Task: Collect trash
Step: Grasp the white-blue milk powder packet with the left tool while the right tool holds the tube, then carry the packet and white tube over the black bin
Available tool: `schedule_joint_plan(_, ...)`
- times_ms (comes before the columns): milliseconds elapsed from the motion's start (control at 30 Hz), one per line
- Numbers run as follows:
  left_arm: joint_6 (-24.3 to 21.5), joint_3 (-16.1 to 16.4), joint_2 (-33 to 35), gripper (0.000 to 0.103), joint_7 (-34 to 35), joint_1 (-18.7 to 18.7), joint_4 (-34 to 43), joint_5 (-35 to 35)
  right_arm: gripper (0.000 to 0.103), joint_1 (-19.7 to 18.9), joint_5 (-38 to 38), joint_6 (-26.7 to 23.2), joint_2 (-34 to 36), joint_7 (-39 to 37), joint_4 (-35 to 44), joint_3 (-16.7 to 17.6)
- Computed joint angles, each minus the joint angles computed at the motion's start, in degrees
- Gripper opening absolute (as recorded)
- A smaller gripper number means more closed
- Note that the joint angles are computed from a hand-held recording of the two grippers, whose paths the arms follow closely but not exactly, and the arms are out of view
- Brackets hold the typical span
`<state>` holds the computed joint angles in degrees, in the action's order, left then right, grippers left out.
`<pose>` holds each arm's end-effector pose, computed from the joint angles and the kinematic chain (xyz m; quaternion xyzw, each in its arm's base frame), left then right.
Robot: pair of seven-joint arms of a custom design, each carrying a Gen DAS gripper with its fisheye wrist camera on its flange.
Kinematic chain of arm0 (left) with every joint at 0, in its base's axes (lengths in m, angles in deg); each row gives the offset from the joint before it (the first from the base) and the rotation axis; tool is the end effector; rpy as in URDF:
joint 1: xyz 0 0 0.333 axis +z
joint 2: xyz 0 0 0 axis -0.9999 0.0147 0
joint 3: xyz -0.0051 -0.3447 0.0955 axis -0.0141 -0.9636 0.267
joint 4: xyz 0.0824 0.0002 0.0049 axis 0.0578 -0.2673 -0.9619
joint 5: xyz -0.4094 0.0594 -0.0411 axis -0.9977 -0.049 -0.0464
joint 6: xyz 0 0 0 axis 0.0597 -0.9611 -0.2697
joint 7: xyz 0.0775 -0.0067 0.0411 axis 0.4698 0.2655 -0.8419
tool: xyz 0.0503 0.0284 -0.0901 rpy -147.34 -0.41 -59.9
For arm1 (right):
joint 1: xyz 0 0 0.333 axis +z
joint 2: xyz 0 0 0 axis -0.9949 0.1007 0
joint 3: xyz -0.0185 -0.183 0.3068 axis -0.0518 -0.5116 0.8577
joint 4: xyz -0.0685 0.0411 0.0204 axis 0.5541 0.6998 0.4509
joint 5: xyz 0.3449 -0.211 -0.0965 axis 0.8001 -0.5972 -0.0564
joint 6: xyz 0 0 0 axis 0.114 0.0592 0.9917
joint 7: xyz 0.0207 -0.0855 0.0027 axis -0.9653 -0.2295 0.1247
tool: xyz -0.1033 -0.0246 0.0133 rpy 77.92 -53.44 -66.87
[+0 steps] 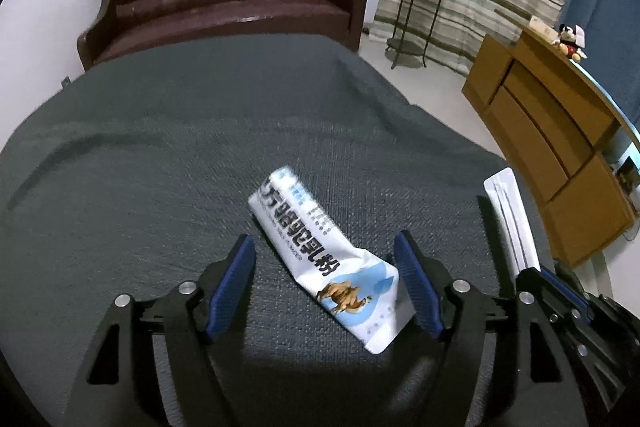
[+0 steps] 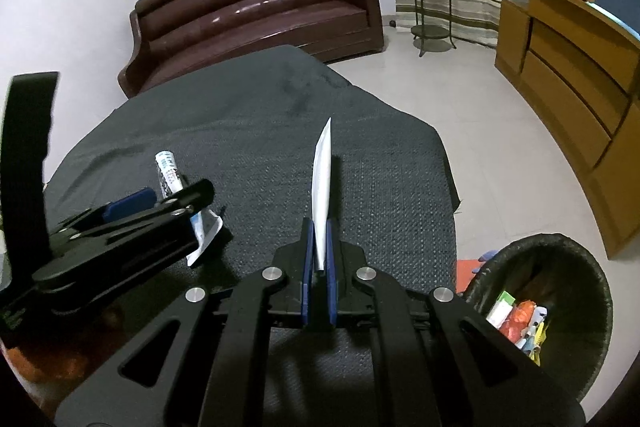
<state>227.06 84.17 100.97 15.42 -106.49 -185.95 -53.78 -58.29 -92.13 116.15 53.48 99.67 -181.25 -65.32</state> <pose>0.7054 -0.2514 0.4192 -0.6204 0.7128 -0.2818 0.1664 0.6527 0.3065 0.4226 -0.6129 0.6981 -0.1987 0.3124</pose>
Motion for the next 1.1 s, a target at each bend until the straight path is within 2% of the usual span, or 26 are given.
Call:
schedule_joint_plan(100, 0.3, -0.6, -0.2, 0.068, 0.7, 0.6, -0.2, -0.7, 0.006, -0.6, 1.0, 0.5, -0.2, -1.0, -0.6, 0.7)
schedule_joint_plan(167, 0.8, -0.1, -0.7, 0.061, 0.6, 0.3, -1.0, -0.5, 0.006, -0.8, 1.6, 0.8, -0.3, -1.5, -0.8, 0.9)
schedule_joint_plan(233, 1.4, 0.1, -1.3, 0.049, 1.0, 0.2, -2.0, 0.0, 0.006, -0.6, 1.7, 0.9, -0.5, -1.6, -1.2, 0.8)
schedule_joint_plan(433, 3.6, -0.3, -3.2, 0.044, 3.3, 0.6, -5.3, 0.0, 0.006, -0.3, 1.9, 0.2, -1.4, -1.7, -2.0, 0.9)
schedule_joint_plan(600, 5.0, -1.0, -5.0, 0.042, 5.2, 1.1, -8.1, -0.9, 0.006, 0.7, 0.4, -0.4, -2.3, 0.2, -2.8, 0.4)
schedule_joint_plan(933, 10.5, 3.0, -9.8, 0.042, 2.1, -3.2, -14.7, 4.4, 0.006, 1.5, -5.2, -0.8, -5.7, 6.3, -6.6, 0.2)
schedule_joint_plan(1100, 12.6, 4.0, -11.8, 0.042, 0.6, -4.6, -17.4, 6.4, 0.006, 2.0, -11.3, -1.3, -8.4, 12.5, -9.4, -0.1)
